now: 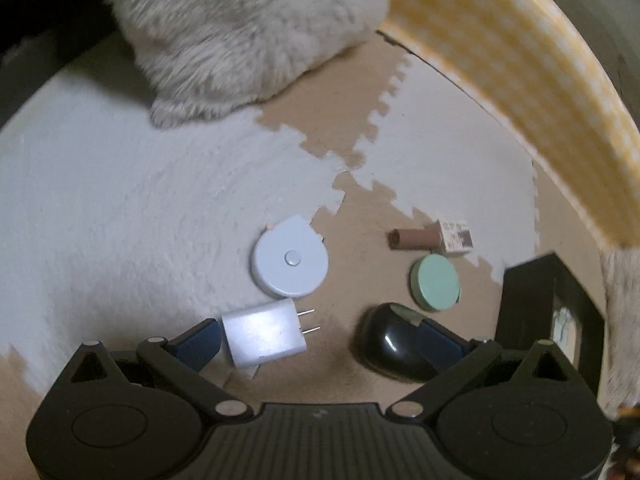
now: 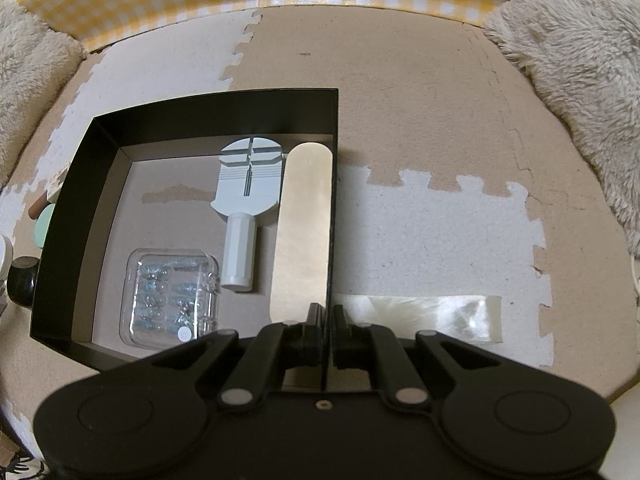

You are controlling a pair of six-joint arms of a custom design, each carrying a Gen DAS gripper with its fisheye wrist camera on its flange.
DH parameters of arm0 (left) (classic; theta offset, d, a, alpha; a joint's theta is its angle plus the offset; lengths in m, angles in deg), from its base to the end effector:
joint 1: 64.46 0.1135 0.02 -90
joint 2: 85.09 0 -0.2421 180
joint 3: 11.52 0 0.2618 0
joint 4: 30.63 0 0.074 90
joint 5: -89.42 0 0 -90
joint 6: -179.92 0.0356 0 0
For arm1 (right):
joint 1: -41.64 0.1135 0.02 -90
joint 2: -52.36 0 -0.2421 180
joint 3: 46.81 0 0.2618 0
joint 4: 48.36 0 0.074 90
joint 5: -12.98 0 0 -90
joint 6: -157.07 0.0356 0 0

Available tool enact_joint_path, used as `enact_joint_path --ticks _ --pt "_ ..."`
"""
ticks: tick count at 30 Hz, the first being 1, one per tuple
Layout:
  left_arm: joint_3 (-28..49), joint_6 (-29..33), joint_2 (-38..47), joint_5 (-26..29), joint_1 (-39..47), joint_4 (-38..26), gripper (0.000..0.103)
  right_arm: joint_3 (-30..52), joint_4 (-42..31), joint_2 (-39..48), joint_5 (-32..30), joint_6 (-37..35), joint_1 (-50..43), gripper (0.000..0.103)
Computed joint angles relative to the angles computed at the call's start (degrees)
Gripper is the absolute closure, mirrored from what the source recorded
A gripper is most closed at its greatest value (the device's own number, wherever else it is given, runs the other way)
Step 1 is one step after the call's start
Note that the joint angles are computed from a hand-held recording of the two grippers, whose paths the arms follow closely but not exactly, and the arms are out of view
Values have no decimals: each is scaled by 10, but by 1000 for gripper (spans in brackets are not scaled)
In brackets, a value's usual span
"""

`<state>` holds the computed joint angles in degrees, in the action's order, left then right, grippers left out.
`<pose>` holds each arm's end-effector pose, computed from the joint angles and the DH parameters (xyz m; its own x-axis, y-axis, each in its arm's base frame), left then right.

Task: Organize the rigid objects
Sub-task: 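Move the left tool down to the white plug charger, then close the left tool on the white plug charger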

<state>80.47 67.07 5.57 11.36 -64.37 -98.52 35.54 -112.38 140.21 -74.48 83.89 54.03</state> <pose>0.3278 -0.0069 0.2618 -0.8768 -0.3813 -0.2929 -0.2819 0.9011 -0.3294 0.3030 0.0649 0.2277 -0.9335 0.0909 -0.3469 0.0741 0.9954 0.0615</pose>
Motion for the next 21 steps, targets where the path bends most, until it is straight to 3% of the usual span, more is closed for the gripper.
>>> enact_joint_path --ticks 5,16,21 --pt "3 -19 16 8 0 7 11 0 0 0 0 1 1 96" --pt "7 -9 23 -53 -10 -10 15 0 0 -1 1 2 2 96" --pt "22 -9 47 -49 -14 -30 41 -1 0 -2 2 3 4 96"
